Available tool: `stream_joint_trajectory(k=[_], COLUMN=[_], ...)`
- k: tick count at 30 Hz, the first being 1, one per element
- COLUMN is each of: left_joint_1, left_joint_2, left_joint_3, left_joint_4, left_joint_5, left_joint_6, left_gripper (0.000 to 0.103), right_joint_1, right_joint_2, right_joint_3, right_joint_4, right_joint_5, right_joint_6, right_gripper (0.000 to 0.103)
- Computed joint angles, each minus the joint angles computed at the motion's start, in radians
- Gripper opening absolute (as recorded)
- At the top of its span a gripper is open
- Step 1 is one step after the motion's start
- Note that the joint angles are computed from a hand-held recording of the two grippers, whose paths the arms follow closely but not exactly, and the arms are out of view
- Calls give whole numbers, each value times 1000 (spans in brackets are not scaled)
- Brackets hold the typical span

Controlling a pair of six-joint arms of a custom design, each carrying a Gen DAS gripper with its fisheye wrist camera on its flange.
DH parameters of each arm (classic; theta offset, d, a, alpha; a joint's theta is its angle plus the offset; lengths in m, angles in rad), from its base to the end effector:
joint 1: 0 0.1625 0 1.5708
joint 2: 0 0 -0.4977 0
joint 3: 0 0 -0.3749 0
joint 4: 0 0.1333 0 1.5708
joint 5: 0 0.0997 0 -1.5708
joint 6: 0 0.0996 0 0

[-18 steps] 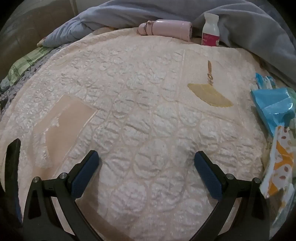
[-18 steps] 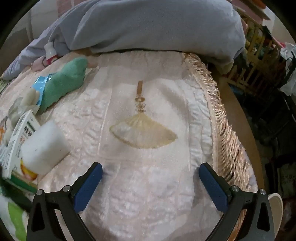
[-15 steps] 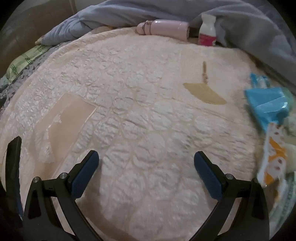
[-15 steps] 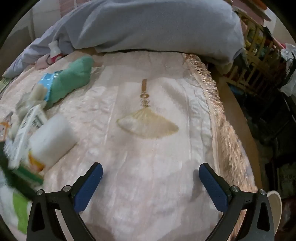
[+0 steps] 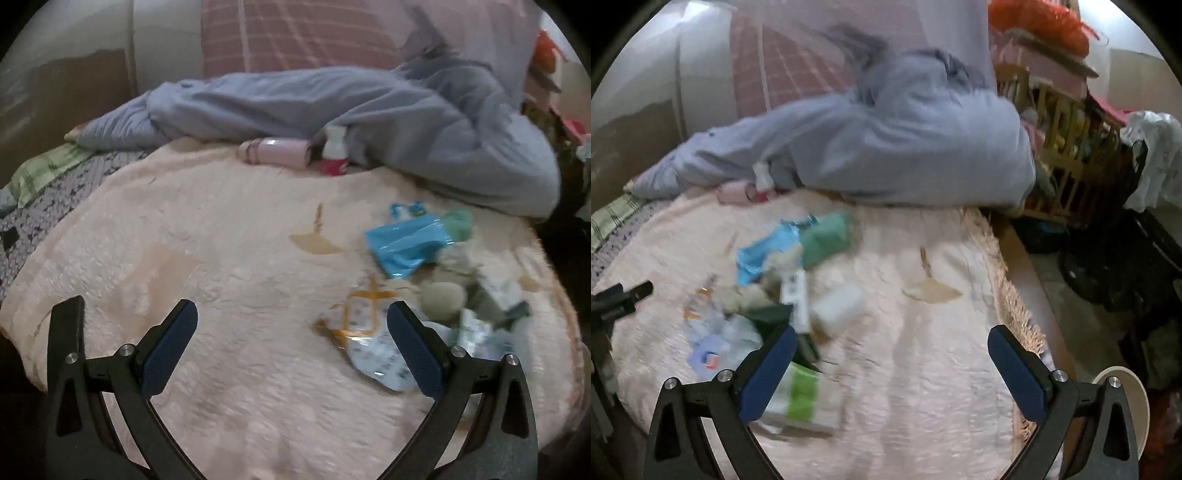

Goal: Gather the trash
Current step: 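Move both tools over the pile of trash on the bed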

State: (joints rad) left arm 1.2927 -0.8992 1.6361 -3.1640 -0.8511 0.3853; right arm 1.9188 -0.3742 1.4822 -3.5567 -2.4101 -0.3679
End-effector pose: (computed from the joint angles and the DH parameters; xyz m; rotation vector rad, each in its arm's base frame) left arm -0.0034 -0.7366 0.3264 0.3618 2.2186 -0.9650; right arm 0.3099 -0.6806 0.0432 0.3266 -2.1394 0.9851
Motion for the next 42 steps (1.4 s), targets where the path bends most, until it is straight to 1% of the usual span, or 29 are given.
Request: stream_joint_trajectory(k=[2,5,7,13,24,33,42], left_joint_1=[-18,-40,-56,-86,-109,-117,-121], left_joint_2=[-10,-31,-41,-53,-46,-43,-43], left_joint_3=[38,88,108,159,168,177,181], left_joint_4=[-43,-96,-116,-169,-199,-228,-224], left_joint_5=[-11,-30,-35,-57,-61,-56,-55], left_joint_6=[8,41,59,72,66,79,74], left_gripper=[102,102,102,102,102,102,102], right_joint_1=[17,42,53,52,57,59,60], right_joint_2=[-4,5,7,1,-3,-5,-2], right_joint_3=[9,-20,-25,-10,7,10,9], right_joint_4=[-14,-3,-7,-25,-81,-91,-107], right_joint_5=[8,-9,-6,17,13,12,17], right_joint_6=[-4,-15,-11,18,14,6,-10], right_gripper=[103,103,103,103,103,103,103])
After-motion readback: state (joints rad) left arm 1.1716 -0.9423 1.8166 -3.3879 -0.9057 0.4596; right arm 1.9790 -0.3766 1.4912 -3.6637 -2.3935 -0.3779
